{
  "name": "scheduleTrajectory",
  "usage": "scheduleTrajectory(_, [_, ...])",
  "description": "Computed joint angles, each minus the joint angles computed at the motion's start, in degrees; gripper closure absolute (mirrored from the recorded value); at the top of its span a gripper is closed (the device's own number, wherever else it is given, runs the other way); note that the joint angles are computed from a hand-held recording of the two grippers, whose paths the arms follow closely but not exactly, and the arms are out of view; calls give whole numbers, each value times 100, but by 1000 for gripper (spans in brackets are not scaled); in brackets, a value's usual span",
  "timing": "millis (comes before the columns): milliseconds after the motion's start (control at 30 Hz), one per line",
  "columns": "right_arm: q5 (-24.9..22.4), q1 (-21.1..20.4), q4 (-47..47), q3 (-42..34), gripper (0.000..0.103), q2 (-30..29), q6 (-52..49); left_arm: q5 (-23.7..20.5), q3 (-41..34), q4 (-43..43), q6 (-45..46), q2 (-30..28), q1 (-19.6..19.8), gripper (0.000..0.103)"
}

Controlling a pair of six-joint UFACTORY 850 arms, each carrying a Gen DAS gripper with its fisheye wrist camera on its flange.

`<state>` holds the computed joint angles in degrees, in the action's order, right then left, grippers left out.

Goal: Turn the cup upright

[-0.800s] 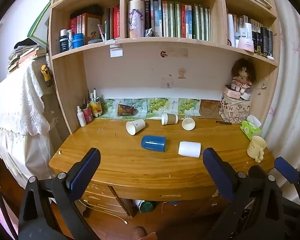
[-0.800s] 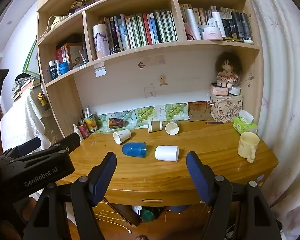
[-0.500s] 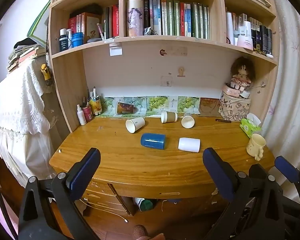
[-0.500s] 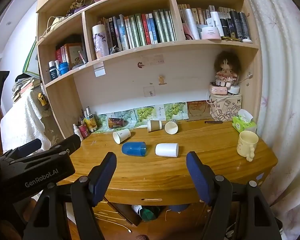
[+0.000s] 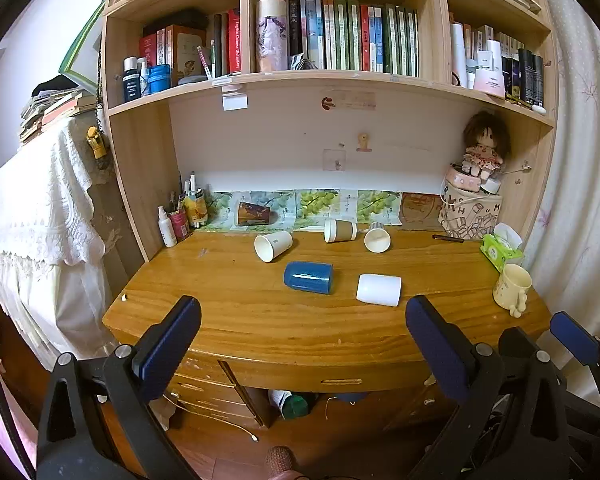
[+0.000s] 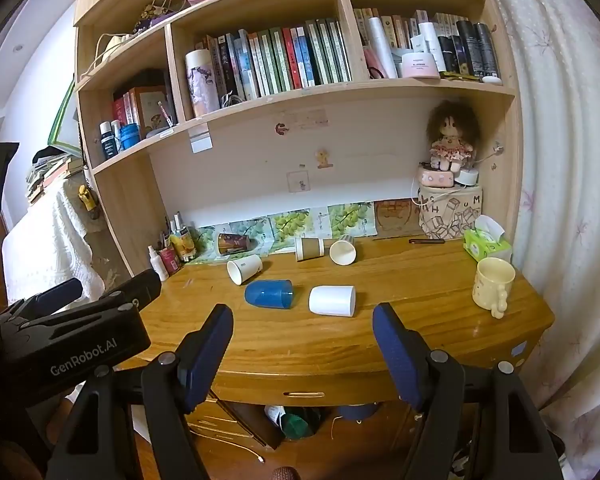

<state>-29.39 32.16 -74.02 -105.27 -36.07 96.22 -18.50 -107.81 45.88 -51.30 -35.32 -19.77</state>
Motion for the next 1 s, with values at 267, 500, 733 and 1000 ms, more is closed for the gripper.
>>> scheduleTrajectory(267, [-10, 47, -163, 266, 30, 173, 194, 46, 150, 127, -131, 88, 7, 1])
scheduleTrajectory(500, [-86, 179, -255, 443, 30, 286, 336, 251, 857, 741, -813, 513, 60, 1])
scheduleTrajectory(733, [-62, 210, -150, 435, 30, 290, 227, 181, 952, 636, -705, 597, 63, 1])
scheduleTrajectory(1000, [12, 179, 67, 262, 30, 190, -52, 68, 773, -116, -15, 521, 97, 1])
